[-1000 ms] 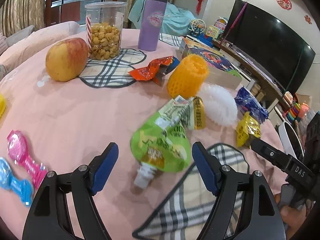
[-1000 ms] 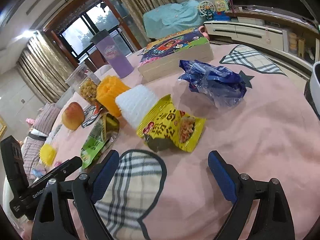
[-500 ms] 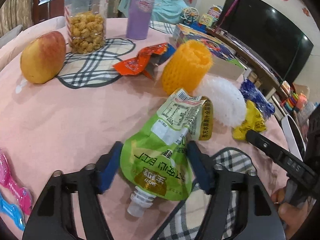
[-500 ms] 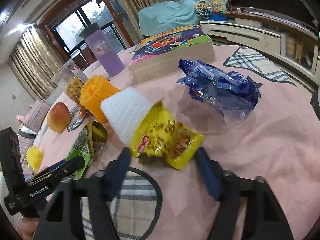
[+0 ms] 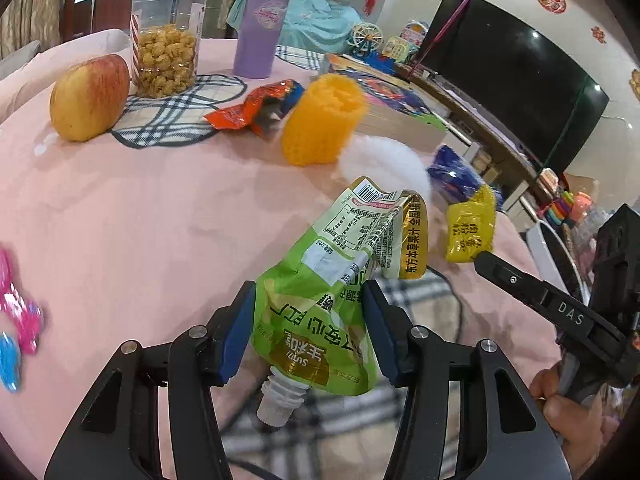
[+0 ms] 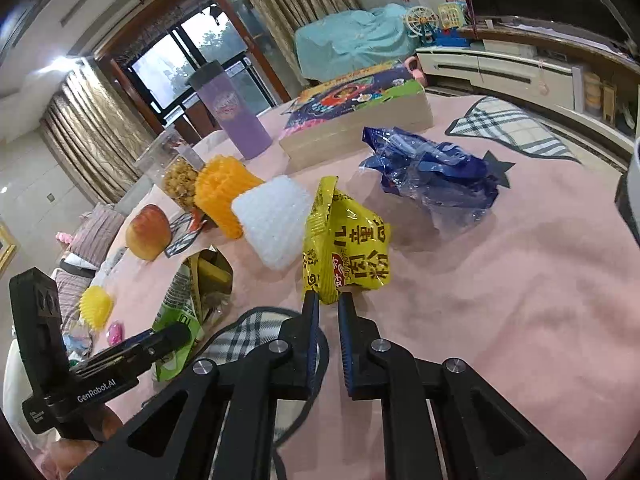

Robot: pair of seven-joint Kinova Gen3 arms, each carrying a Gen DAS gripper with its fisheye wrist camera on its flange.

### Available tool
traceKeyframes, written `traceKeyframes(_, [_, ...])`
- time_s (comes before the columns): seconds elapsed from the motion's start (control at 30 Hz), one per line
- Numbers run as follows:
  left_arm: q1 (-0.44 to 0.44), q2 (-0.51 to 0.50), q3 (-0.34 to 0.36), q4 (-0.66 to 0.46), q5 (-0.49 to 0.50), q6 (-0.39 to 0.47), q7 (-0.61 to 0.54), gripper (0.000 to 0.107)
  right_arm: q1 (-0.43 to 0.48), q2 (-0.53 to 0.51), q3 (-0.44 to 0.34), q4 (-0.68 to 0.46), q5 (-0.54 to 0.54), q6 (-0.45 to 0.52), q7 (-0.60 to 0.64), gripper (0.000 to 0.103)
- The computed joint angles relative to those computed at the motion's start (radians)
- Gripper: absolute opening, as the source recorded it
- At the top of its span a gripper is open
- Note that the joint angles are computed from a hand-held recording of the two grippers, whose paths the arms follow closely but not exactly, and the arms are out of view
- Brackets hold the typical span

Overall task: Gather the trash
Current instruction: 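Grasp the green spouted pouch with the left tool while the right tool grasps the yellow snack bag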

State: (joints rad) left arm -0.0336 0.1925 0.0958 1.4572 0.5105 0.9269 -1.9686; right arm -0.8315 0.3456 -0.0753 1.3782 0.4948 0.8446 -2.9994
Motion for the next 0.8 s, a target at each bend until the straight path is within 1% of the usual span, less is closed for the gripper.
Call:
traceKeyframes(0.1, [0.003, -0.020, 0.007, 0.020, 0.020, 0.004, -0.015, 0.052, -0.017, -0.035, 0.001, 0.037, 0.021, -0.003, -0.034, 0.010])
traceKeyframes(0.27, [0.036, -0.042, 0.017, 0.034, 0.032, 0.004, -0.026, 0.052, -0.028, -0.094, -0.020, 0.098, 0.069, 0.012, -0.109, 0.010])
traceKeyframes(0.43, [0.072, -0.052, 0.024, 0.037, 0.030, -0.002, -0.024, 0.052, -0.013, -0.143, -0.060, 0.144, 0.101, 0.040, -0.158, 0.009])
traceKeyframes(0.47, [0.078, -0.054, 0.023, 0.038, 0.025, -0.006, -0.019, 0.052, -0.012, -0.153, -0.063, 0.156, 0.102, 0.039, -0.161, 0.006])
traceKeyframes(0.53, [0.085, -0.055, 0.022, 0.040, 0.020, -0.008, -0.013, 0.052, 0.019, -0.164, -0.093, 0.176, 0.090, 0.018, -0.166, 0.006])
traceKeyframes(0.6, [0.088, -0.057, 0.018, 0.043, 0.011, -0.011, -0.007, 0.052, 0.008, -0.159, -0.086, 0.169, 0.090, 0.044, -0.170, 0.013])
traceKeyframes(0.63, [0.088, -0.059, 0.016, 0.046, 0.008, -0.012, -0.004, 0.052, 0.021, -0.157, -0.096, 0.168, 0.086, 0.041, -0.167, 0.014])
traceKeyframes(0.67, [0.086, -0.057, 0.012, 0.046, 0.006, -0.010, -0.001, 0.052, 0.030, -0.157, -0.097, 0.172, 0.077, 0.023, -0.168, 0.022])
traceKeyframes(0.7, [0.083, -0.058, 0.010, 0.048, 0.006, -0.008, 0.002, 0.052, 0.031, -0.153, -0.097, 0.167, 0.080, 0.020, -0.168, 0.041])
traceKeyframes(0.73, [0.081, -0.059, 0.008, 0.049, 0.006, -0.008, 0.003, 0.052, 0.027, -0.152, -0.097, 0.165, 0.090, 0.025, -0.167, 0.052])
traceKeyframes(0.77, [0.078, -0.058, 0.006, 0.051, 0.003, -0.009, 0.004, 0.052, 0.022, -0.148, -0.096, 0.159, 0.104, 0.032, -0.169, 0.071])
traceKeyframes(0.8, [0.075, -0.057, 0.003, 0.051, 0.000, -0.009, 0.005, 0.052, 0.017, -0.138, -0.094, 0.147, 0.121, 0.040, -0.165, 0.079])
